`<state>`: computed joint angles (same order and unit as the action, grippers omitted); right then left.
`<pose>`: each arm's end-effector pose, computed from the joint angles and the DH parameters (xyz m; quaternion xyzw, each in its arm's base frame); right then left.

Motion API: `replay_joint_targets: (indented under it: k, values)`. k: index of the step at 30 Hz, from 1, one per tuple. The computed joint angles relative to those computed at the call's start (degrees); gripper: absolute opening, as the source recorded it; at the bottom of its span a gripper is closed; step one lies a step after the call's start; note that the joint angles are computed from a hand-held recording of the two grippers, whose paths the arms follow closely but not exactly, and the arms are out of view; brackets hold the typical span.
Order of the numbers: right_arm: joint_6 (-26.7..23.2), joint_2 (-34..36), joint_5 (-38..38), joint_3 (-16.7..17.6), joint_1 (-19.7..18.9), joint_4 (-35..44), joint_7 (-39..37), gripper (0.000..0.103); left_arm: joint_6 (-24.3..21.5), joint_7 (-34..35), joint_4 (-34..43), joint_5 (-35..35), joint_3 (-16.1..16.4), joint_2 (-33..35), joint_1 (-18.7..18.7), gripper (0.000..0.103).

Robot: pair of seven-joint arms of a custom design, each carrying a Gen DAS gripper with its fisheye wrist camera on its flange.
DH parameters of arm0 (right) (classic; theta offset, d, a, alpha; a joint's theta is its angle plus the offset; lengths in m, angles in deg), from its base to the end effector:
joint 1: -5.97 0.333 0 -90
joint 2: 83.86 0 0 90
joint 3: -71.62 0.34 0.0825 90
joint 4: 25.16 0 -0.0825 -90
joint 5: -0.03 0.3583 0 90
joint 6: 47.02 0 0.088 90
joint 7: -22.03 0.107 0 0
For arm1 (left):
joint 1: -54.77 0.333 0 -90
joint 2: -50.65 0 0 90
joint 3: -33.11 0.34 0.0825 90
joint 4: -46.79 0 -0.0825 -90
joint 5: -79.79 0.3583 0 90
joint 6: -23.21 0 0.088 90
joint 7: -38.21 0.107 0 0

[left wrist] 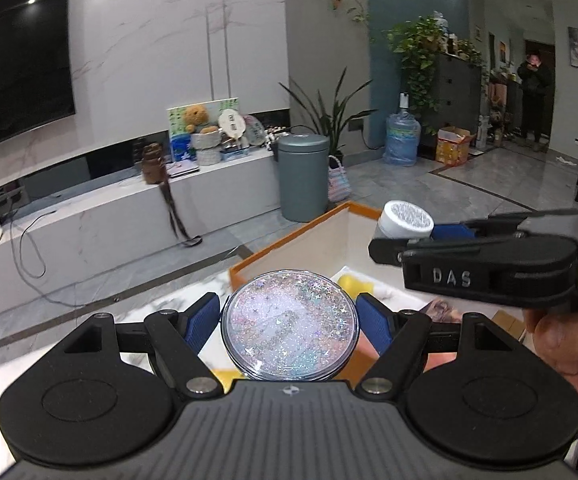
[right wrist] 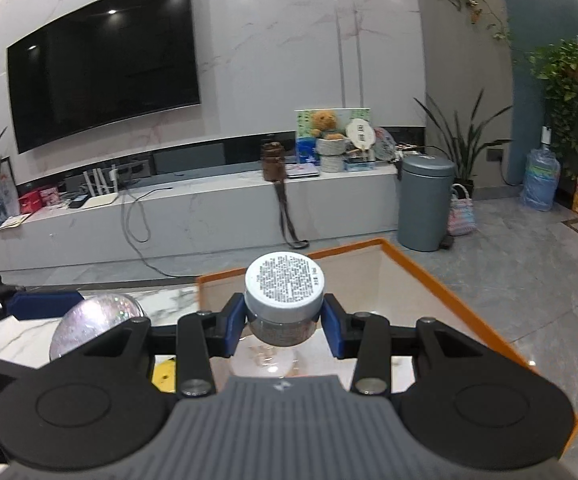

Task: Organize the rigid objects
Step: 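Lift and carry glittery compact and silver jar over the orange box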

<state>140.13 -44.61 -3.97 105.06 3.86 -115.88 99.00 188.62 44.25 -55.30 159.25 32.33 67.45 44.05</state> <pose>0.6827 0.2775 0.4518 -0.7332 0.4243 -0.2163 0.4855 0.6219 -0.1839 0.4826 -0.6224 0.6059 -0.3229 0.3759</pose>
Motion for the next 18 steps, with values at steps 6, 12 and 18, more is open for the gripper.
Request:
replay_joint_targets:
  k: [6,12,18]
  values:
    - [-2.6,0.6,3.0,-4.5,2.6,3.9,1.4,0.041,1.0,7.7,6.0,-6.5,0.0,4.1,-0.7,0.086]
    - [-6.0,1.5,7.2,-9.5,5.6,8.2,2.5,0.041,1.5,17.4,11.1,-15.7,0.7,8.2,-1.9,0.086]
    - [-10.6,2.6,10.8,-14.2,8.4,12.2,2.2,0.041,-0.3,27.4,14.0,-25.1,0.6,11.4,-2.4,0.086]
